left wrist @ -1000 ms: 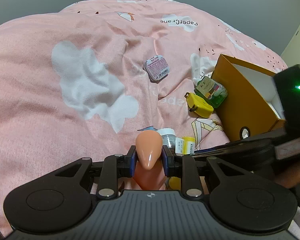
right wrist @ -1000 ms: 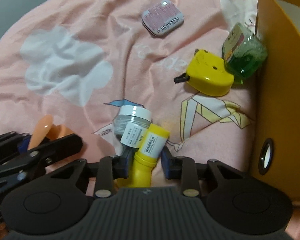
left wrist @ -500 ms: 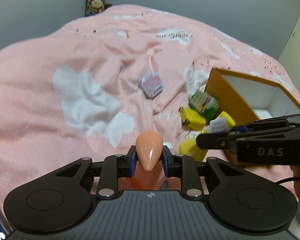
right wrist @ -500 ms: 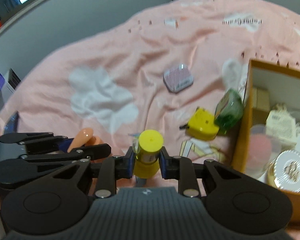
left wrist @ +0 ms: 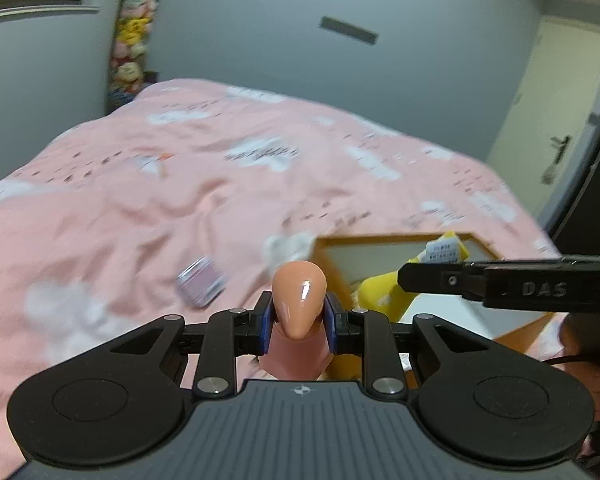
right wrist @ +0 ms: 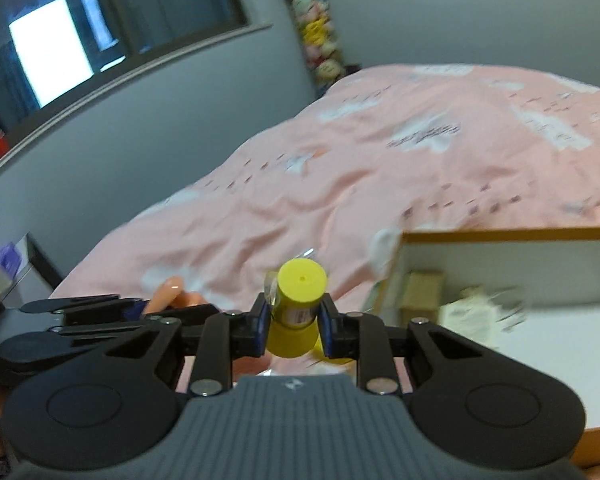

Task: Organize rigid objects
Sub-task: 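Carry pump bottle and yellow bottle into the orange box and open both tools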

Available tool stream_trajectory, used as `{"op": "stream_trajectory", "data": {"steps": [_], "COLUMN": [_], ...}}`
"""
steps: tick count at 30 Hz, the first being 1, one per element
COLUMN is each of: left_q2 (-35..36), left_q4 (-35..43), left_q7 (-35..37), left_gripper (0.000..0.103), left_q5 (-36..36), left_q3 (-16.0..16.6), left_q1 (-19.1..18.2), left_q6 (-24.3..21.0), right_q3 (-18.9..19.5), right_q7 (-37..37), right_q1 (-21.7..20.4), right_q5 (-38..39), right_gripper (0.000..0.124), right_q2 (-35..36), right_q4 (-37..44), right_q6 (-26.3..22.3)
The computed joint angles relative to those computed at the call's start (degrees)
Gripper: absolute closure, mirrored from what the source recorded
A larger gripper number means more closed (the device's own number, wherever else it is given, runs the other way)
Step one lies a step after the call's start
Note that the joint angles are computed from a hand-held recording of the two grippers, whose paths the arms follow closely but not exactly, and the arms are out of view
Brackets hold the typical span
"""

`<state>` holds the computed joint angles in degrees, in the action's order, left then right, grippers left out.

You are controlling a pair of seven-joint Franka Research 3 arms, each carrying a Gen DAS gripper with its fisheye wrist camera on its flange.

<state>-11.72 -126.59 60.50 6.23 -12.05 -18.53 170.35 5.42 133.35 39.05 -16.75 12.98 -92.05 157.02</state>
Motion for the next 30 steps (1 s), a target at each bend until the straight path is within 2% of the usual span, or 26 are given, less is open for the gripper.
{"op": "stream_trajectory", "data": {"steps": [4, 7, 9, 10, 13, 19, 26, 30], "left_q2": [3.95, 7.73, 10.63, 11.88, 17.41, 30.06, 46.09, 52.88], "left_q4": [4.79, 10.14, 14.31, 16.04, 22.65, 37.35, 59.38, 69.55], "left_q7": [11.63, 28.29, 35.54, 36.86, 38.41, 33.69, 22.48, 18.15], "left_gripper": [0.074, 0.074, 0.074, 0.074, 0.074, 0.074, 0.074, 0.075], "left_q5": [-10.5, -27.5, -35.2, -36.23, -36.37, -29.88, -17.34, -11.48], "left_q3": [3.83, 6.28, 5.56, 4.83, 2.36, -0.78, -0.59, -0.87], "left_q1": [-6.04, -11.13, -11.52, -10.99, -9.19, -6.73, -8.54, -9.82], "left_q6": [1.93, 0.42, -2.63, -4.32, -9.58, -18.21, -28.17, -32.35], "right_q3": [-2.34, -1.85, -0.98, -0.49, 0.71, 1.46, -0.02, -1.85], "right_q7": [7.67, 12.06, 13.23, 13.44, 13.55, 7.96, -6.48, -10.31], "right_q1": [-0.19, -2.33, -4.16, -5.1, -7.32, -10.51, -12.1, -11.94], "right_q5": [-6.33, -8.82, -8.63, -8.21, -8.14, -5.21, 1.46, 3.48], "right_gripper": [0.1, 0.1, 0.1, 0.1, 0.1, 0.1, 0.1, 0.1], "right_q2": [-3.54, -6.03, -7.74, -8.23, -9.64, -8.14, -0.09, 5.59], "right_q4": [-3.01, -5.77, -8.13, -8.9, -11.13, -9.67, 1.1, 8.06], "right_q6": [-2.18, -4.03, -5.0, -5.55, -7.86, -13.45, -23.09, -27.92]}}
